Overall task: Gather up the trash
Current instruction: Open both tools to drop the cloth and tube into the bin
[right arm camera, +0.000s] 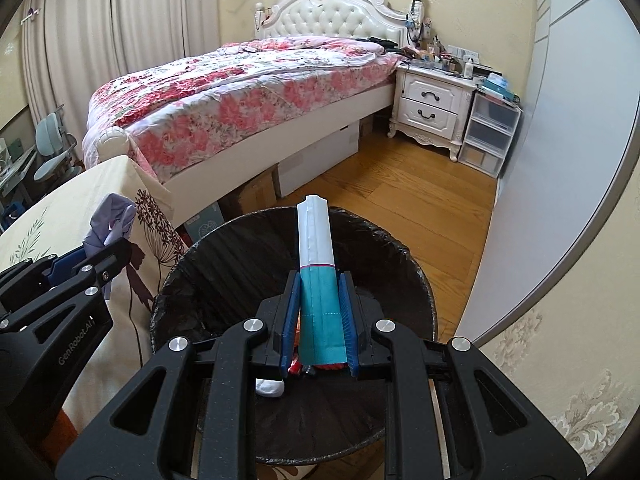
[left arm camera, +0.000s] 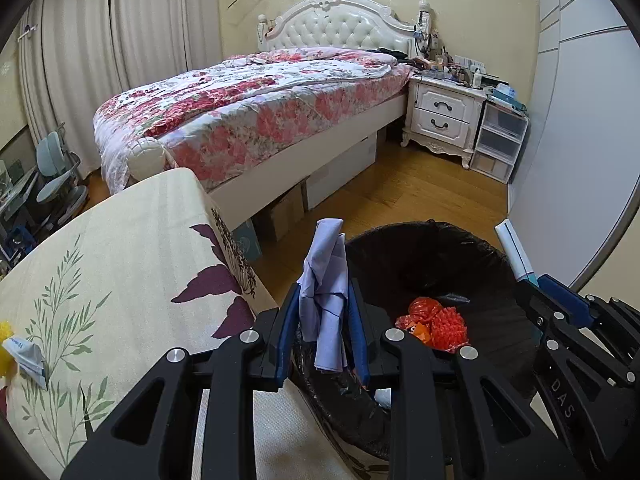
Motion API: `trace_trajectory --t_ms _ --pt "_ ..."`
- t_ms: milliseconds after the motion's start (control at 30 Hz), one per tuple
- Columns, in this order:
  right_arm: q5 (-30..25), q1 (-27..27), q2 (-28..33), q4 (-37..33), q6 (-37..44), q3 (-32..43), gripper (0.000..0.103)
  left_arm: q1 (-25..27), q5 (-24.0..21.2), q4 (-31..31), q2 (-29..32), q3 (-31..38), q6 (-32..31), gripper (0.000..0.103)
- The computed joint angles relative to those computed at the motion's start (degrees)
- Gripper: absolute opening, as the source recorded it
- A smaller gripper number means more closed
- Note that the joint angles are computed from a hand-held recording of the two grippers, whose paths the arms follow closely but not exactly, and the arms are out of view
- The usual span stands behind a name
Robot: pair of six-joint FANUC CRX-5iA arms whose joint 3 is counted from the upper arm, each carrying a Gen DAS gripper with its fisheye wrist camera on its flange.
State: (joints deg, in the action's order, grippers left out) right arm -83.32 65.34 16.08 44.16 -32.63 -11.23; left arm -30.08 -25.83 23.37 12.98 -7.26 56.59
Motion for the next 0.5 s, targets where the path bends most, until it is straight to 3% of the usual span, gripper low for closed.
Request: trace_trajectory --t_ms 233,400,467,500 --pt "0.2 0.1 -0.7 -0.6 -1.1 -1.2 0.02 -0.6 -1.0 -1.1 1.0 1.5 0.9 0.028" --pt "0.2 0.2 -0.9 -1.1 -2.1 -1.6 0.022 -0.7 -1.2 -1.9 1.1 1.8 1.5 0.055" --pt "-0.1 0.4 -0.9 -1.4 -2.4 -1.7 0.028 -0.7 -0.9 -1.9 1.2 1.9 1.8 0.071" --pt "-0.3 0.3 -0.8 -1.4 -2.4 -1.6 0.03 -0.6 -0.8 -1.9 1.1 1.8 2.0 0.072"
